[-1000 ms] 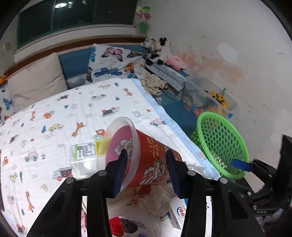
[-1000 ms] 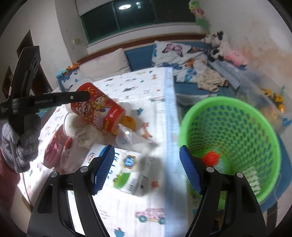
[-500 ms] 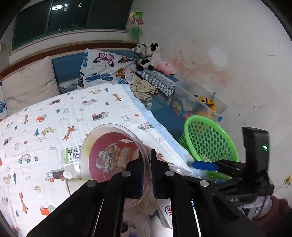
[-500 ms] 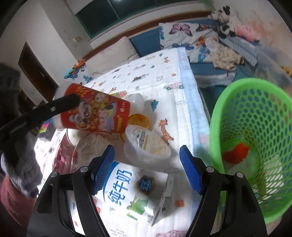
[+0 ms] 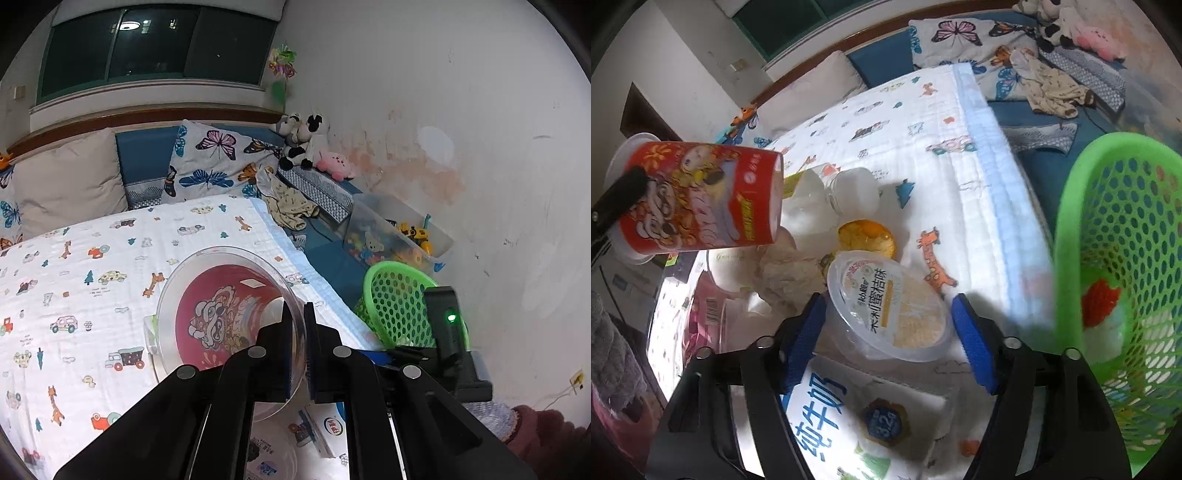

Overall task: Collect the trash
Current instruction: 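Grasp the clear plastic tray with the right tool and drop it into the basket, then lower the red paper cup into the basket and open the left tool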

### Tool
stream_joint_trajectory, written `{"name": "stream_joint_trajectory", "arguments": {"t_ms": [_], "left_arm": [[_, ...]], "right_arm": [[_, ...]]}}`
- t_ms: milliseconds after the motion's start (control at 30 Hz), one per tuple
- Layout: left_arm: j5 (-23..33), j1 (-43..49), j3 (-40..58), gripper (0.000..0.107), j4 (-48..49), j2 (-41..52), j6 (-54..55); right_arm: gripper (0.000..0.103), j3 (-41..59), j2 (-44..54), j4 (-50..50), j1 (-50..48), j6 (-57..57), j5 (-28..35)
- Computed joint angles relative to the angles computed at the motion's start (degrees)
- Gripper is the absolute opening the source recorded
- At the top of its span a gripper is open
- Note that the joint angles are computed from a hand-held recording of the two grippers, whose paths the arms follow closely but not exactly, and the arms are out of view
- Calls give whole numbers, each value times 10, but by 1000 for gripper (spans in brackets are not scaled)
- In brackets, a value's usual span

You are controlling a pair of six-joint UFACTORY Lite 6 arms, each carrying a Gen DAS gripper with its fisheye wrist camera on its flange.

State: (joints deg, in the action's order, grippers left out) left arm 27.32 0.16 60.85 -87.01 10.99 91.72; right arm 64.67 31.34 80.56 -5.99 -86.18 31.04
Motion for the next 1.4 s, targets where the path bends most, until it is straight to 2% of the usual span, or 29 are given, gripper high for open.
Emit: {"name": "stream_joint_trajectory", "arguments": {"t_ms": [167,333,633,933,1100,1233,1267,1400], "left_arm": [[-2,3,-13,6,-4,-14,4],[-2,-2,-13,6,2,-22,-6],[-25,-69,2,6,17,-33,-47],[-78,-191,72,6,44,29,-115],[-107,-252,120,6,52,82,-136],[-140,-289,114,6,-39,92,-36],[-142,-296,107,6,-81,91,9],[-140,-312,98,6,-188,98,128]], "right_arm": [[66,-16,-15,38,1,-37,-6],[66,-61,-72,73,-14,-84,-2],[66,-127,-168,68,-135,-133,36],[66,-82,-115,6,-277,-132,48],[66,-56,-69,-3,-319,-155,42],[72,-45,-48,-8,-340,-163,48],[75,-43,-44,-7,-343,-166,48],[76,-35,-30,-3,-359,-176,50]]}}
